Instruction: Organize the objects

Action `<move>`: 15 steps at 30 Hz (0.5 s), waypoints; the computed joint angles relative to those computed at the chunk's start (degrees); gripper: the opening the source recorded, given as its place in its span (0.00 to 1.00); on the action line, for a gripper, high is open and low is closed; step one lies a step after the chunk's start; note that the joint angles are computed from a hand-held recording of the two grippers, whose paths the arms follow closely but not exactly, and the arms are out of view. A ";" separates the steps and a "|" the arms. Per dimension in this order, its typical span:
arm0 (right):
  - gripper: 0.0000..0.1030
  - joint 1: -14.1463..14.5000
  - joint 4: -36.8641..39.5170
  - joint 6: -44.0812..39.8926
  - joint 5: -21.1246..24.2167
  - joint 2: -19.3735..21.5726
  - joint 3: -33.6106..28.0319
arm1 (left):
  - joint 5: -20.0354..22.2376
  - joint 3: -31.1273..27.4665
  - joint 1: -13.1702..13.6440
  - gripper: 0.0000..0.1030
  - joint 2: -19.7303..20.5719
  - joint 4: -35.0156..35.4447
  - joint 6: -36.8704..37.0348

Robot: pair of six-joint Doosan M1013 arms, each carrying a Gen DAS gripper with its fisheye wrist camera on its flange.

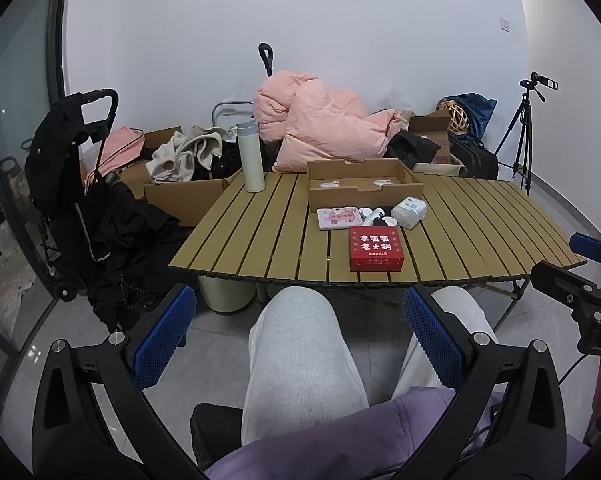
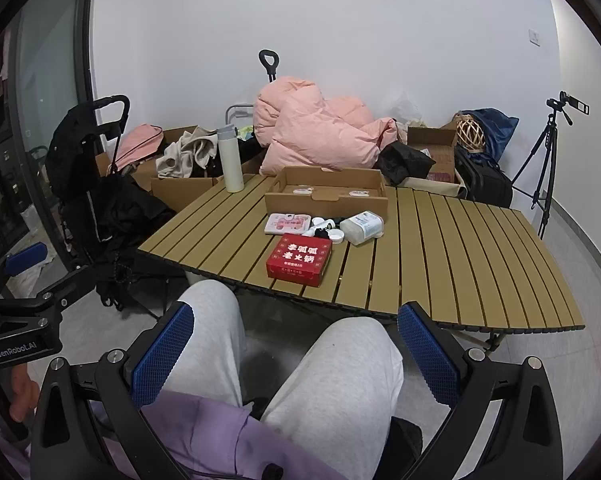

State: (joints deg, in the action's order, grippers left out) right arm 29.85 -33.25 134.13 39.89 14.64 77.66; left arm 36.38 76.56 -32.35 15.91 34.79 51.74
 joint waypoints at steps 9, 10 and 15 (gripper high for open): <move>1.00 -0.05 0.17 0.06 0.01 -0.04 0.16 | 0.09 0.14 -0.02 1.00 -0.02 -0.40 0.27; 1.00 -0.02 0.11 0.20 0.03 -0.05 0.18 | 0.08 0.08 0.05 1.00 0.04 -0.78 0.65; 1.00 0.06 -0.12 0.56 0.13 -0.06 0.19 | 0.10 -0.08 0.15 1.00 0.09 -1.44 1.41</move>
